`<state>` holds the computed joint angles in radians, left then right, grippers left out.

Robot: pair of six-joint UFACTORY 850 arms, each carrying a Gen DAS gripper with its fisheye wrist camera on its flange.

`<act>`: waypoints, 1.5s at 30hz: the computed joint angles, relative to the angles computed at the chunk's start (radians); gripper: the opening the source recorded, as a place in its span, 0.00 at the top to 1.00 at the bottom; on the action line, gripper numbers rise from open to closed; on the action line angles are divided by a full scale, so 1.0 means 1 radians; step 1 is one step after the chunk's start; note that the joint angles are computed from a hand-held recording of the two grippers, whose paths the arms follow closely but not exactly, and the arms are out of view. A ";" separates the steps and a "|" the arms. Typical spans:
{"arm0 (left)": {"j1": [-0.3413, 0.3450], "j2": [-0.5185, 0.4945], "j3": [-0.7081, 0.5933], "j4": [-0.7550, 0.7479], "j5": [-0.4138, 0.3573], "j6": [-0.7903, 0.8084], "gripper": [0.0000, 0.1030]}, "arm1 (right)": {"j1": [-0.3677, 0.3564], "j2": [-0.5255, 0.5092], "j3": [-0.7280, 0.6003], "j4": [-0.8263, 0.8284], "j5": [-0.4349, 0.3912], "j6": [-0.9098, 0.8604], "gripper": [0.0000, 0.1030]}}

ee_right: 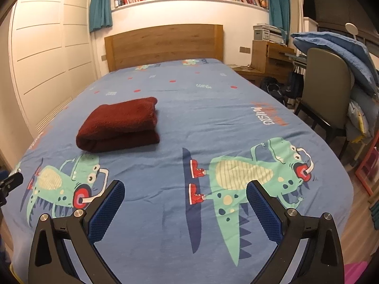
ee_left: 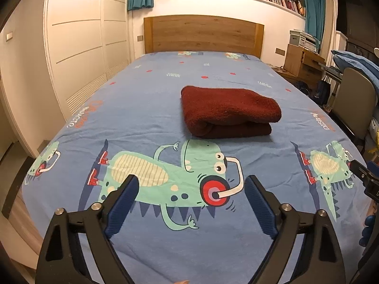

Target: Fold small clothes

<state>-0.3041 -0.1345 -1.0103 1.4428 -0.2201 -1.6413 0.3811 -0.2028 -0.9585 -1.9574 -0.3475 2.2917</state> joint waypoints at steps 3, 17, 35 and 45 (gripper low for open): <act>0.002 0.000 0.001 0.031 0.006 -0.032 0.13 | -0.003 0.005 0.007 -0.011 -0.004 0.017 0.00; -0.011 -0.011 -0.003 0.065 0.004 -0.064 0.05 | -0.011 0.017 0.026 -0.033 -0.029 0.059 0.00; -0.020 -0.021 -0.007 0.043 0.011 -0.047 0.04 | -0.024 0.025 0.038 -0.036 -0.032 0.073 0.00; -0.022 -0.023 -0.007 0.047 0.011 -0.056 0.05 | -0.024 0.024 0.037 -0.035 -0.031 0.072 0.00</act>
<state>-0.3263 -0.1573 -1.0177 1.4902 -0.2086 -1.6975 0.3568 -0.1784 -0.9210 -1.9920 -0.3783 2.3633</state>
